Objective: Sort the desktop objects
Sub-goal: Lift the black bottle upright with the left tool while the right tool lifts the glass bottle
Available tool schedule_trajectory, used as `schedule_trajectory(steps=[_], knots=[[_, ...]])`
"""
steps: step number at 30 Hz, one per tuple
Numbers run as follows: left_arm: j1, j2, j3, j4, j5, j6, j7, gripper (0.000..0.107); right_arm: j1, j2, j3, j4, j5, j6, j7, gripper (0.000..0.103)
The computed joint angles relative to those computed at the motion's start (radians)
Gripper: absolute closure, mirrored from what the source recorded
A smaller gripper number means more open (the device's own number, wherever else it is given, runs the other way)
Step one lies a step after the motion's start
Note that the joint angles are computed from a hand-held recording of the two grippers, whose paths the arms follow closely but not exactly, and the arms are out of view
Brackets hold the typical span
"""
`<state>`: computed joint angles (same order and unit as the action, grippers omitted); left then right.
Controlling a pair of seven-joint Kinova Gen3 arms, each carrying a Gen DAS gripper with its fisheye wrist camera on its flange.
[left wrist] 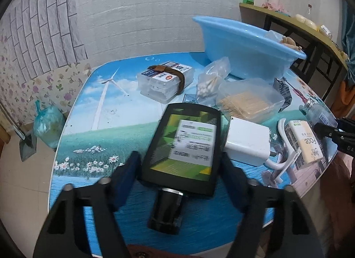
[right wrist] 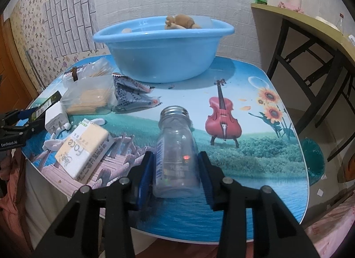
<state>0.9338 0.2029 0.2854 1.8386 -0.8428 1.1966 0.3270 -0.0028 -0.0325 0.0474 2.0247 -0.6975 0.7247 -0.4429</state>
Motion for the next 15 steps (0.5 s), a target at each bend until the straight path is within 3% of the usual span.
schedule_trajectory(steps=[9,15], knots=[[0.005,-0.021,0.004,0.01,0.001,-0.005,0.077,0.041,0.046,0.014,0.025,-0.047,-0.033,0.056,-0.03,0.064],[0.014,-0.017,0.014,-0.044,0.0,0.074,0.064,0.042,0.053,0.001,0.023,-0.05,-0.067,0.082,0.008,0.064]])
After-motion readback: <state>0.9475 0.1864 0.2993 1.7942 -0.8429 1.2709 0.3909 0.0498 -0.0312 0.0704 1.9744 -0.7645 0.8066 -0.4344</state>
